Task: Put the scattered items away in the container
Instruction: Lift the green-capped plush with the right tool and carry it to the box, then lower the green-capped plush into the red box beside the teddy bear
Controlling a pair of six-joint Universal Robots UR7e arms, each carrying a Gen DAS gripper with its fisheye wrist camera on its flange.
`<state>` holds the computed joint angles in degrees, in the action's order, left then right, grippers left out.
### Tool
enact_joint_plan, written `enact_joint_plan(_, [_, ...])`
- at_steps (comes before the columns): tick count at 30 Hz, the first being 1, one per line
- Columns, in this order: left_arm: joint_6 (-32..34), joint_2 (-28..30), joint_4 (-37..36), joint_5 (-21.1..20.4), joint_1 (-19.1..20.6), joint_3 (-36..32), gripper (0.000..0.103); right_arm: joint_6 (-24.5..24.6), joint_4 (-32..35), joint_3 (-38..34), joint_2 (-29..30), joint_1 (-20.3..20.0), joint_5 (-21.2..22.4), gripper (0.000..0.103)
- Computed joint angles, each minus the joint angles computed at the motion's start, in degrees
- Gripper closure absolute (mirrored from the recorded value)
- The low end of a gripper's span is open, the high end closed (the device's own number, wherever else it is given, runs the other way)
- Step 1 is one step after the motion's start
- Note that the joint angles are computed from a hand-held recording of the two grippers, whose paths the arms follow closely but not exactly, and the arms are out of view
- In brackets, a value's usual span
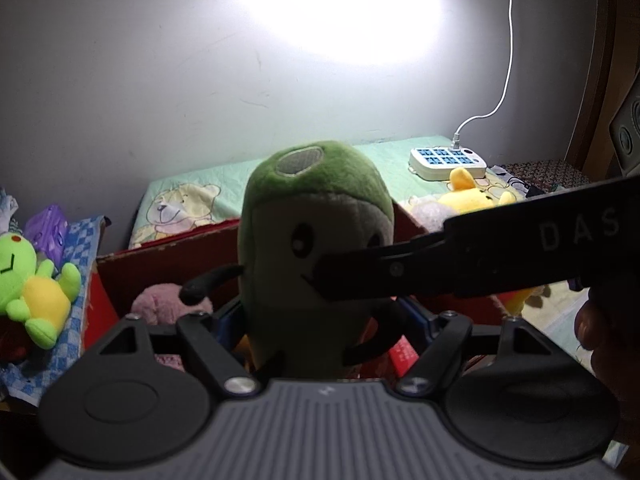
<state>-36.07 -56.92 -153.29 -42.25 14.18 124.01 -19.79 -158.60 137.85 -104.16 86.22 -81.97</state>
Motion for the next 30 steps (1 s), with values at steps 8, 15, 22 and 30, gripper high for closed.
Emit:
enact_joint_plan(8, [1.9,1.3,-1.0,-4.2,5.7,-0.2,0.025,2.8,5.3,-3.5,4.1,0.7,-4.2,0.055])
enact_joint_plan(15, [-1.9,1.7,2.7,-8.6,9.1,-1.7,0.021,4.5,11.5,-7.9,8.5,2.1,-9.6,0.055])
enact_joint_plan(22, [-3.5,0.9,4.0,-10.5,10.3,-1.8,0.016,4.3,16.2,-10.3,10.0,2.2,-11.8,0.056])
enact_joint_plan(30, [-5.4,0.6,8.1,-10.7,9.7,-3.1,0.015,3.7,17.0,-10.7,10.0,2.9,-13.6,0.056])
